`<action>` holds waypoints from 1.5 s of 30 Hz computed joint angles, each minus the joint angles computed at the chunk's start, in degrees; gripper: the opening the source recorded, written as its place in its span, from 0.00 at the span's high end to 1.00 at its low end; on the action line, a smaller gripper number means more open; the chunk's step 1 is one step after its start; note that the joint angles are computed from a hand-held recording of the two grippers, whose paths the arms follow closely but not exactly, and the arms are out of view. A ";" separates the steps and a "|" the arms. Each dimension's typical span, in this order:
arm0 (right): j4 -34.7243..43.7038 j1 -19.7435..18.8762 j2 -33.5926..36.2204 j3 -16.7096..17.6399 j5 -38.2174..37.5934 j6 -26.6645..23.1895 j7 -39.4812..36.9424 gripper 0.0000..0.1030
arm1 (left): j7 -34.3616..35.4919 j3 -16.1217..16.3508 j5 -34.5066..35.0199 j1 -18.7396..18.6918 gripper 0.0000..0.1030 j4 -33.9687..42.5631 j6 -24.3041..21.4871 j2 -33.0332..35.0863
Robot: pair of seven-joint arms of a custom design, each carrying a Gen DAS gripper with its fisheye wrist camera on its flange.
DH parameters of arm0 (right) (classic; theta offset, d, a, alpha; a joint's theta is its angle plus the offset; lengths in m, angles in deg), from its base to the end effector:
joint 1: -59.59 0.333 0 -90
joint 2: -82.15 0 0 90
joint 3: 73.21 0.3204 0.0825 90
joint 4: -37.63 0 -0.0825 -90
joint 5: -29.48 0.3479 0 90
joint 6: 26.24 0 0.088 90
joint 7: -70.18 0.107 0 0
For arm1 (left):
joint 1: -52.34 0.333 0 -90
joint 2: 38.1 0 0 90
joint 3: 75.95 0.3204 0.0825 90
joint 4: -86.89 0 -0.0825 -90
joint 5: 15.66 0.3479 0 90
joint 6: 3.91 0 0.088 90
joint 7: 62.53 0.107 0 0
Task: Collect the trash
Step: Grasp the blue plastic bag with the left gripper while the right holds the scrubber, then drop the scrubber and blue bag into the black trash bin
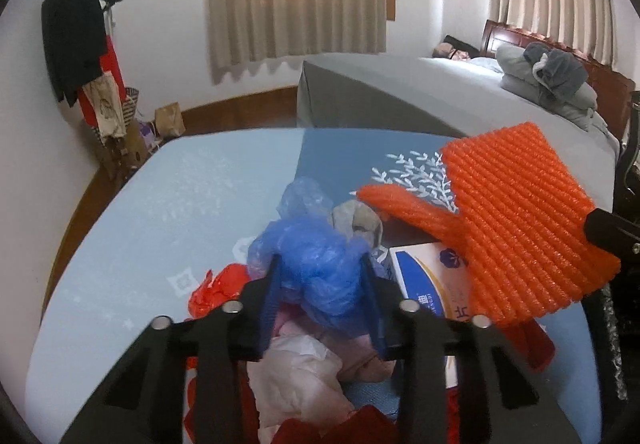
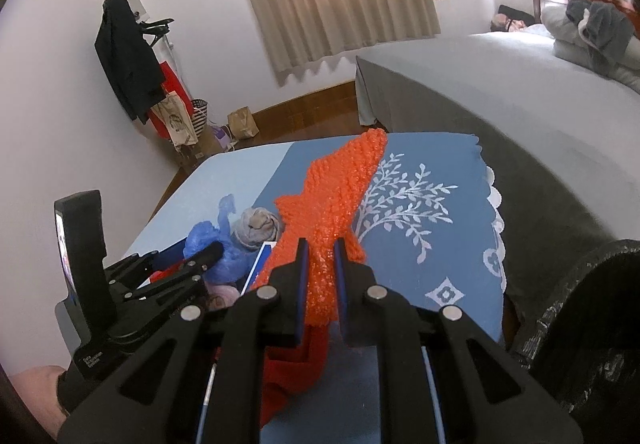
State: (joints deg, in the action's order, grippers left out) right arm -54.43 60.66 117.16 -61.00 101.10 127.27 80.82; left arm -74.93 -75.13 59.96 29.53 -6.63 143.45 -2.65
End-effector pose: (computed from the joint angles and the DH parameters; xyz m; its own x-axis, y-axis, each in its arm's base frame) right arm 0.6851 0.1042 0.3344 0.5723 -0.7688 -0.2854 -0.6273 -0.1863 -0.7562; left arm 0.6285 -0.2727 0.3080 0.3394 -0.9405 -0.0169 -0.5965 -0.2013 -0.7769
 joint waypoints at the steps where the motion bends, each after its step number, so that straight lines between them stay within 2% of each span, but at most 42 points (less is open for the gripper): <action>1: -0.36 -0.16 -0.29 0.17 0.31 0.04 -0.52 0.88 | -0.96 0.31 0.88 -0.27 0.72 -0.37 0.14 -0.38; 6: -1.48 -0.88 -1.77 0.50 2.08 -1.03 -2.49 0.88 | -7.02 0.58 6.84 -1.44 0.76 -3.41 -1.17 -3.81; 11: -3.30 -1.70 -4.48 0.15 5.61 -3.04 -5.67 0.88 | -10.81 -1.13 11.42 -1.56 0.77 -5.92 -4.39 -7.53; 16: -6.04 -2.30 -8.16 -1.24 10.04 -4.88 -9.05 0.88 | -11.48 -3.49 14.88 -1.27 0.77 -6.71 -6.21 -9.98; 22: -10.36 -2.43 -12.56 -4.43 14.61 -5.04 -13.16 0.88 | -10.75 -5.39 17.25 -1.28 0.77 -4.33 -3.96 -9.79; 28: -14.69 -3.14 -15.84 -7.80 17.10 -3.53 -15.10 0.88 | -8.96 -5.57 17.69 -2.72 0.77 0.29 0.52 -6.60; 37: -19.63 -6.03 -17.43 -12.09 19.49 1.55 -16.25 0.88 | 1.20 -4.38 11.59 -6.91 0.77 15.24 9.49 4.20; 43: -20.66 -8.58 -16.13 -13.68 20.33 4.78 -16.42 0.88 | 16.16 -6.38 0.88 -8.22 0.77 28.86 14.00 14.69; 45: -20.33 -9.32 -15.22 -14.01 19.97 5.63 -15.52 0.88 | 23.93 -8.63 -4.44 -8.03 0.76 34.35 14.37 18.93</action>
